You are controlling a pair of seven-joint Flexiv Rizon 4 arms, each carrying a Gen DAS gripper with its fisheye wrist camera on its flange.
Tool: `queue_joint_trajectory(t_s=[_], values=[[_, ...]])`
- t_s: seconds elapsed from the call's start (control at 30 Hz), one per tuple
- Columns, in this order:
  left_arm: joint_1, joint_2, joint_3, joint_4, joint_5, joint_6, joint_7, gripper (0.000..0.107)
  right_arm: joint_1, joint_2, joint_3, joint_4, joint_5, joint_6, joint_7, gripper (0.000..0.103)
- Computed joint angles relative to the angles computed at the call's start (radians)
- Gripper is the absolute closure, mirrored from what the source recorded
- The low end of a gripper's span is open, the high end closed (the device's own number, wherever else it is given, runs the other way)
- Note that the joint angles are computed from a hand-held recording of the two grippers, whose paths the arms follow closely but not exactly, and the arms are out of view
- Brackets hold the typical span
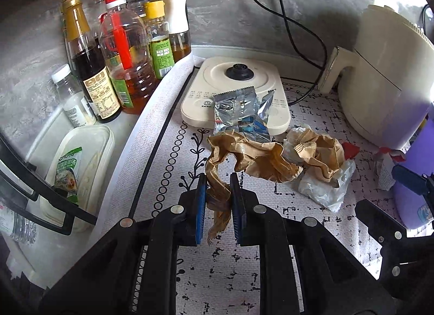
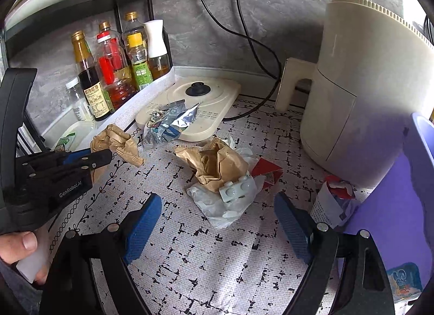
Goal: Collect trash
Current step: 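Lift the brown paper with the left tool while the right tool grasps brown paper with white plastic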
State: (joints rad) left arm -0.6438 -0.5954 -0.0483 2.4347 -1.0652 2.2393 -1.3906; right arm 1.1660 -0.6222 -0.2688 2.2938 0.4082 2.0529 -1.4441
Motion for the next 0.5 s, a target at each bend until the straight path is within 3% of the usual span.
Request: queue_joint_trajectory(t_s=[0.1, 0.17, 0.27, 0.43, 0.5], values=[[0.002, -0.003, 0.001, 0.0, -0.021, 0.008, -0.013, 0.09, -0.034, -0.003, 0.026, -0.022, -0.044, -0.007, -0.015, 0.022], [0.006, -0.008, -0.002, -0.002, -0.035, 0.014, -0.025, 0.09, -0.071, -0.005, 0.052, -0.038, -0.083, -0.017, -0.026, 0.033], [0.018, -0.016, -0.007, -0.005, -0.048, 0.019, -0.047, 0.09, -0.1, -0.013, 0.061, -0.064, -0.124, -0.046, -0.033, 0.037], [0.032, -0.027, -0.014, -0.015, -0.055, 0.022, -0.082, 0.09, -0.099, -0.034, 0.018, -0.107, -0.174, -0.104, -0.032, 0.036], [0.041, -0.032, -0.014, -0.021, -0.049, 0.019, -0.092, 0.09, -0.102, -0.043, 0.006, -0.12, -0.203, -0.129, -0.026, 0.028]])
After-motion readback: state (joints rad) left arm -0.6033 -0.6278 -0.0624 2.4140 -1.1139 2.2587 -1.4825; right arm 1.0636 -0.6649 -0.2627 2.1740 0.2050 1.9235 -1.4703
